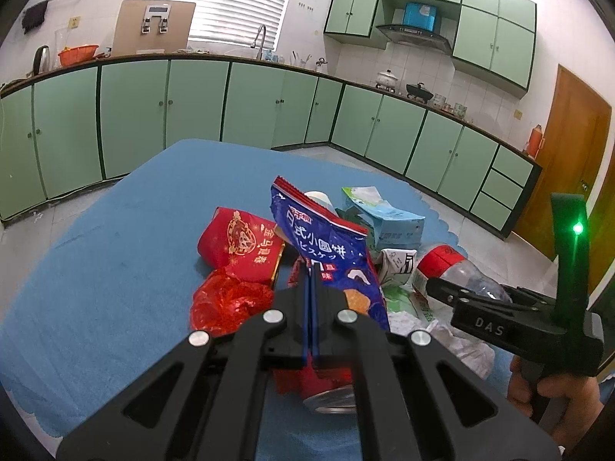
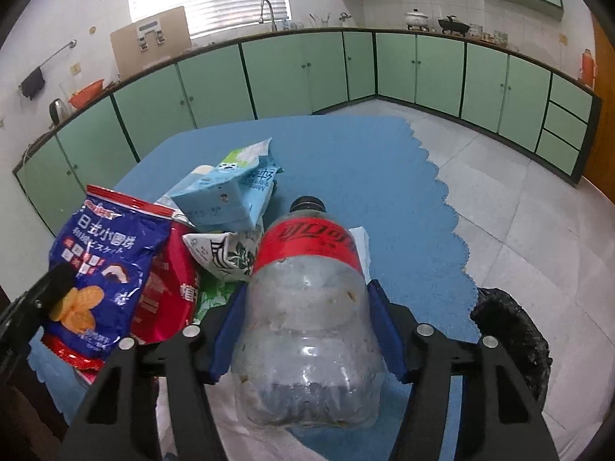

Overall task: Collect trash
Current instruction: 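Lift the blue cookie bag with the left tool while the right tool grasps the cola bottle, then drop the cookie bag and cola bottle into the bin by opening both tools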

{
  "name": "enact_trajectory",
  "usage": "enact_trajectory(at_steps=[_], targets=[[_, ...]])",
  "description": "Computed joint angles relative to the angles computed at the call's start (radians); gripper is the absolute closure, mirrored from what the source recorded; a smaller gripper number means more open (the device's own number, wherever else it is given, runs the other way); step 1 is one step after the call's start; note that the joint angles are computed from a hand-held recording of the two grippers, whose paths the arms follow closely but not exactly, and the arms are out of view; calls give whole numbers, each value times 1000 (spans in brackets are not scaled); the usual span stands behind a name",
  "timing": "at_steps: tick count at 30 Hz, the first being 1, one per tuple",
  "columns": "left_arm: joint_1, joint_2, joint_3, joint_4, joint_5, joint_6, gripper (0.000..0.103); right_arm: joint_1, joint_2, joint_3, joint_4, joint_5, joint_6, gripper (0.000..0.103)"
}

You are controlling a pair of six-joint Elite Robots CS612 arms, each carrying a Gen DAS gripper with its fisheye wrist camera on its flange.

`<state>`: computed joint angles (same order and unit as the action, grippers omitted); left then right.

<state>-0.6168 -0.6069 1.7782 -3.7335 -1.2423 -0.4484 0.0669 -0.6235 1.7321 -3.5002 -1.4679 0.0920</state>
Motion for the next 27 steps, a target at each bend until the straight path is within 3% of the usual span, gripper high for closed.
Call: enact_trajectory(at_steps=[6, 16, 21, 27], targets=[[-6, -3, 2, -35, 4, 13, 103, -6, -17, 38, -93, -10, -2, 42], [-29, -22, -2, -129, -20, 68, 103, -58, -73, 114, -185, 8, 29, 42], [-49, -20, -33, -159, -78, 108, 103, -87, -93, 160, -241, -27, 44, 42], [-82, 18, -121, -121, -164, 159, 103, -135, -104, 212, -300, -109, 80, 42]])
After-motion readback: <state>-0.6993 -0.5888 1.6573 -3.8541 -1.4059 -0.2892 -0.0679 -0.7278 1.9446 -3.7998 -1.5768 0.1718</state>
